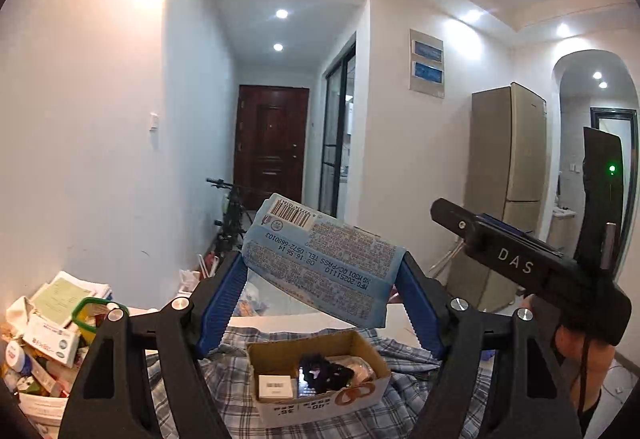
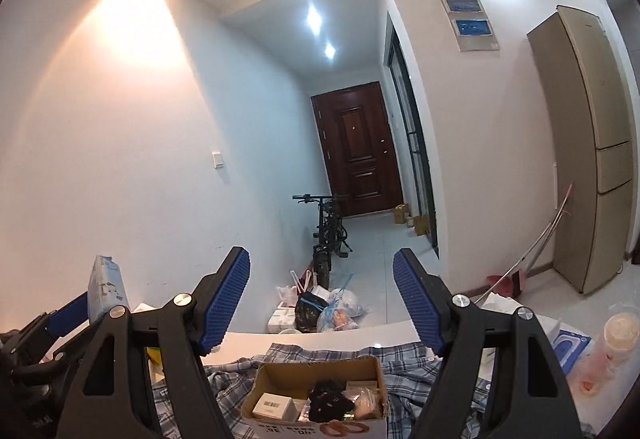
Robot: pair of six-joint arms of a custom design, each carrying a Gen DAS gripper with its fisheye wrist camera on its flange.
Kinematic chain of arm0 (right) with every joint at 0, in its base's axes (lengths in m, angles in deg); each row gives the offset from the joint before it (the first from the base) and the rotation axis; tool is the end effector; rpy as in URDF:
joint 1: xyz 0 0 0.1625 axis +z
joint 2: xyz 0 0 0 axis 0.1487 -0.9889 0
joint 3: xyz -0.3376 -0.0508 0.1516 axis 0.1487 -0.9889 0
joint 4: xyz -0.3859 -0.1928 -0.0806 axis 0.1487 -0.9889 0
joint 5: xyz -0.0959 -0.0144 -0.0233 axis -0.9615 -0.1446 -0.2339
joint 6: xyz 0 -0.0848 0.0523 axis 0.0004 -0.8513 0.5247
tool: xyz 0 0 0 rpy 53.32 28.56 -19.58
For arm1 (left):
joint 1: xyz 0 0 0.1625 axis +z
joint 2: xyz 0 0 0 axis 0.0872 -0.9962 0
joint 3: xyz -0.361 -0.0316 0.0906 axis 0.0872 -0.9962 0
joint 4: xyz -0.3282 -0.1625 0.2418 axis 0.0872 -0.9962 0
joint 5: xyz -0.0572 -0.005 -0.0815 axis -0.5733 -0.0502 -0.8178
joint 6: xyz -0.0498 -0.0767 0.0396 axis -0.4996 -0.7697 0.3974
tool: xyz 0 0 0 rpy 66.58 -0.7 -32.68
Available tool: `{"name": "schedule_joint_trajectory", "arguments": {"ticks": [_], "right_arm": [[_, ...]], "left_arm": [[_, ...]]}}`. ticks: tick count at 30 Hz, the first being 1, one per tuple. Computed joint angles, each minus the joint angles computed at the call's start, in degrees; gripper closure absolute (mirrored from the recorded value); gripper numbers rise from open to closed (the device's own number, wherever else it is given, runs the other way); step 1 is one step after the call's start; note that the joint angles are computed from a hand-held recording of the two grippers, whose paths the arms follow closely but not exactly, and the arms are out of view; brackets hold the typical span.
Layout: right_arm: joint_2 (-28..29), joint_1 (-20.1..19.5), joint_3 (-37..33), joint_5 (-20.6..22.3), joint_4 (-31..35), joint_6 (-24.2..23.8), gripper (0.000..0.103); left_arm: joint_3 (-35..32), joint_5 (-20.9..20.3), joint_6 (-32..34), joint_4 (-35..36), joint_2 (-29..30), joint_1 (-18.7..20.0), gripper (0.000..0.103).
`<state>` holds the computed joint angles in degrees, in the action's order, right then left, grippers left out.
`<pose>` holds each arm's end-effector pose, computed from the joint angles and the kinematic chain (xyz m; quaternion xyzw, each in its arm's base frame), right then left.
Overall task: Organize objects
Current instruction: 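Lift the light-blue box with the left gripper over the cardboard box, then lower the light-blue box into the cardboard box and open the left gripper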
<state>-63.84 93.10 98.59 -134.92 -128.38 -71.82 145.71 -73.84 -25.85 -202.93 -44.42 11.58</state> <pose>0.1944 -0.3874 0.3172 0.2188 -0.7322 0.6154 0.1931 -0.3883 -0.3446 0.1374 0.3292 0.7508 -0.5467 0.1704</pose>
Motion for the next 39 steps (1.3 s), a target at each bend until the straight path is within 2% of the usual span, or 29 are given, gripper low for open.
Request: {"name": "schedule_joint_trajectory", "arguments": {"ticks": [3,4,6,8,10,12,14,17,20,22,27,30,36,39], "right_arm": [[2.5,-0.3,-1.0,-0.3,-2.7,-1.8,0.029],[3.5,-0.7,-1.1,-0.3,-3.9,-2.4,0.029],[5.0,-1.8,-1.0,-0.5,-5.4,-3.0,0.029],[6.3,-2.7,-1.3,-1.2,-4.6,-4.6,0.029],[7.7,-2.9,-2.5,-2.9,-2.5,-5.5,0.029],[7.8,-3.4,-2.8,-2.4,-2.0,-3.8,0.029],[7.4,-3.7,-2.6,-1.5,-1.0,-3.8,0.029],[8.7,-3.1,-2.6,-3.0,-3.5,-6.1,0.029],[9.7,-3.0,-3.0,-3.6,-4.0,-6.7,0.029],[10.7,-3.0,-3.8,-4.6,-3.7,-7.0,0.029],[12.8,-4.3,-6.4,-7.3,0.3,-6.2,0.029],[13.4,-5.4,-7.4,-8.2,2.4,-5.8,0.029],[14.5,-6.6,-8.6,-9.4,5.4,-5.6,0.029],[15.0,-6.9,-9.3,-9.8,7.2,-5.0,0.029]], "left_arm": [[-1.9,2.0,3.2,-3.9,2.8,1.2,0.026],[-2.3,1.6,3.7,-4.6,3.4,2.0,0.026],[-1.0,-1.4,2.2,-5.0,3.0,3.8,0.026],[-0.9,-2.5,-0.4,-1.6,2.5,5.4,0.026],[-1.5,-3.4,0.2,-2.0,2.8,6.4,0.026],[-1.9,-3.5,0.7,-3.8,3.3,7.1,0.026],[-2.4,-4.7,0.9,-2.8,3.3,8.0,0.026],[-2.8,-5.5,0.8,-2.8,3.7,9.6,0.026],[-3.7,-9.9,3.7,-2.0,4.6,11.9,0.026],[-5.3,-11.3,4.2,0.7,6.0,13.7,0.026],[-8.8,-17.2,-3.0,10.9,7.3,20.1,0.026],[-10.6,-19.3,-5.9,14.4,8.4,22.9,0.026],[-13.2,-23.4,-8.7,16.7,12.0,26.7,0.026],[-14.7,-23.1,-8.6,18.2,13.9,27.7,0.026]]}}
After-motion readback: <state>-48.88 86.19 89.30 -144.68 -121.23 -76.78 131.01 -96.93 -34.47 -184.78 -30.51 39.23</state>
